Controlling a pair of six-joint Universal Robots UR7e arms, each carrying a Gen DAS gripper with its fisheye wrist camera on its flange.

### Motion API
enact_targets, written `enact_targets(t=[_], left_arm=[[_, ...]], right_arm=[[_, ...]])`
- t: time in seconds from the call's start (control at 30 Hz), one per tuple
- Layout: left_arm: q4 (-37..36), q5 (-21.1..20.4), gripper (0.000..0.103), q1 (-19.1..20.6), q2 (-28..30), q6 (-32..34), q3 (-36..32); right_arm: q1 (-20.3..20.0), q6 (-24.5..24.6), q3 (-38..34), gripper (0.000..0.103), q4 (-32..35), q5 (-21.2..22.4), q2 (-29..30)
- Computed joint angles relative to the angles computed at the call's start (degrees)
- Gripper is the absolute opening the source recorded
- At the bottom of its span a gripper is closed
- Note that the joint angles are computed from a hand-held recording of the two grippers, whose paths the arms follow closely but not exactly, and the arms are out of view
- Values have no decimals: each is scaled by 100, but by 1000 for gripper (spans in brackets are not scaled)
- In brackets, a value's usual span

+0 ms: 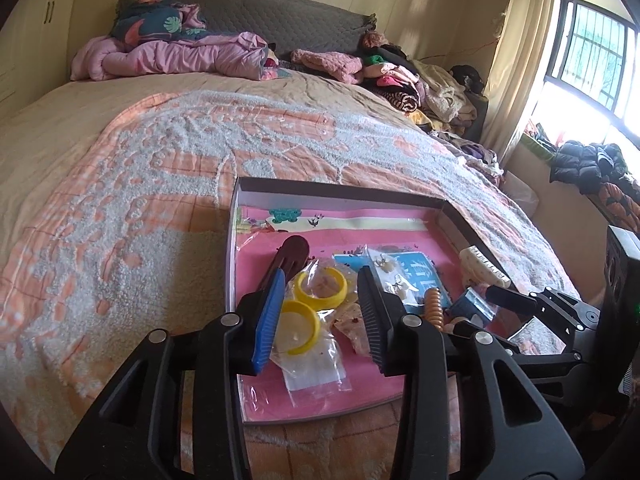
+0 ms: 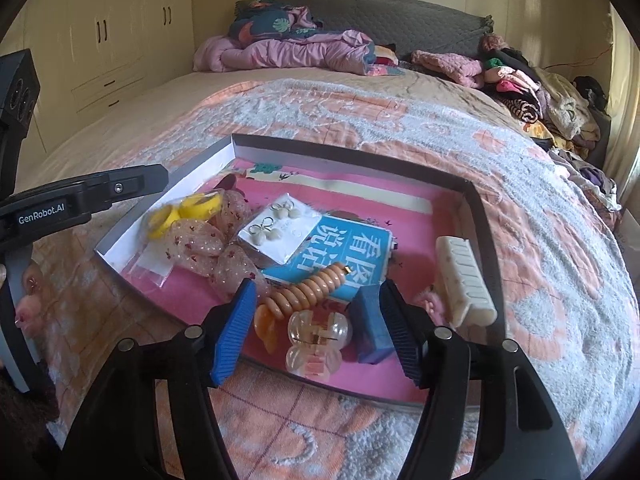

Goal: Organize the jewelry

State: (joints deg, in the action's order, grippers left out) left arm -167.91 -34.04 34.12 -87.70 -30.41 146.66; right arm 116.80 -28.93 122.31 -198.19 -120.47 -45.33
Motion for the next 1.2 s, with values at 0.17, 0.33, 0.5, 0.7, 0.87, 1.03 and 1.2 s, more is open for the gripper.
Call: enact_targets(t=[0.17, 0.33, 0.5, 0.7, 0.87, 1.03, 1.2], left_arm=[[371, 148, 36, -241, -268, -232, 51], [886, 299, 44, -561, -609, -569, 92], [1463, 493, 52, -918, -904, -948, 122], [2338, 704, 70, -1356, -1316, -1530, 171], [3251, 847, 88, -1699, -1674, -2115, 188], [4289, 976, 92, -2081, -2034, -2826, 189], [5285, 1013, 92, -2442, -2270, -3535, 150]], right_arm=[[84, 39, 181, 68, -252, -39, -179], [214, 94, 429, 76, -540, -74, -416], [380, 143, 664, 85, -853, -128, -652], [524, 295, 872, 92, -1113, -216, -851], [618, 368, 1060, 94, -1342, -289, -1010], [730, 355, 1180, 95, -1645, -427, -1045], [812, 350, 1333, 97, -2003, -485, -1064]])
